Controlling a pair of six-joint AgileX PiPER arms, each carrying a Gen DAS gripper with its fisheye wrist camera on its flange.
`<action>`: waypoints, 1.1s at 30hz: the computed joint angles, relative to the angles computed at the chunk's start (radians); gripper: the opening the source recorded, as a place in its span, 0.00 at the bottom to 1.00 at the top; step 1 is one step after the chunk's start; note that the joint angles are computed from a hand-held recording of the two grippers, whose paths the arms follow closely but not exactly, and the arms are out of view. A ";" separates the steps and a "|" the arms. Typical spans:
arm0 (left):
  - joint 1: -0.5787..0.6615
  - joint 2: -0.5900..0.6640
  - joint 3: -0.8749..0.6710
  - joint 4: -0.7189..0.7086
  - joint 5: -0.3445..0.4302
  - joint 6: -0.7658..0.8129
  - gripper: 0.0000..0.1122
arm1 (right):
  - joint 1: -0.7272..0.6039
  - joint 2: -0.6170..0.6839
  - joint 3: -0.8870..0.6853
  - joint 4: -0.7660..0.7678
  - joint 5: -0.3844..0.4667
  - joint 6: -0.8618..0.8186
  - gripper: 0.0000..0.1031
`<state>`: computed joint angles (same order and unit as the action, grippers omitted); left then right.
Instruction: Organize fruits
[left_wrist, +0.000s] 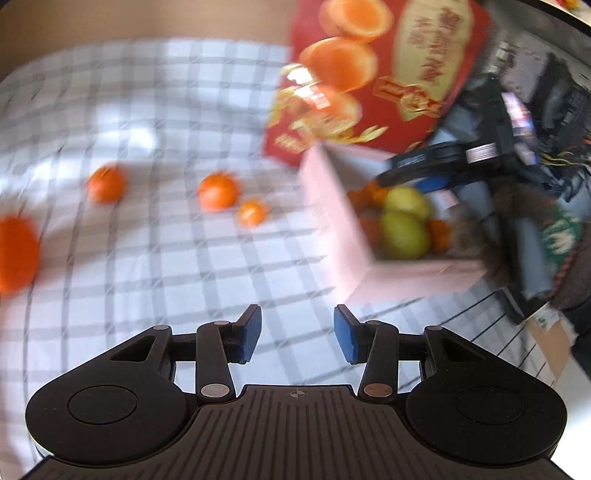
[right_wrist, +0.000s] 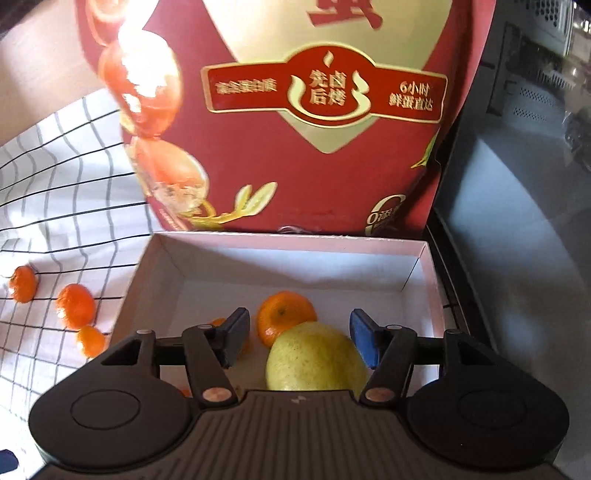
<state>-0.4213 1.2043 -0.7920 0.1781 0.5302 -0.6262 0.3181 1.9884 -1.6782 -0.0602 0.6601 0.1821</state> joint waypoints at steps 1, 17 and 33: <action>0.027 -0.032 0.037 -0.025 0.000 0.014 0.43 | 0.012 -0.023 0.027 -0.018 -0.014 0.012 0.63; 0.780 -0.395 0.301 -0.626 0.149 0.798 0.42 | 0.412 -0.025 -0.048 -0.343 0.001 0.155 0.83; 1.441 -0.352 0.291 -0.984 0.460 1.470 0.42 | 0.399 0.347 -0.523 -0.201 0.337 0.181 0.34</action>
<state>1.0193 0.8521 -0.5008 -0.8060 0.9903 0.8441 0.7168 2.3350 -2.2009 -0.2613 0.9968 0.3627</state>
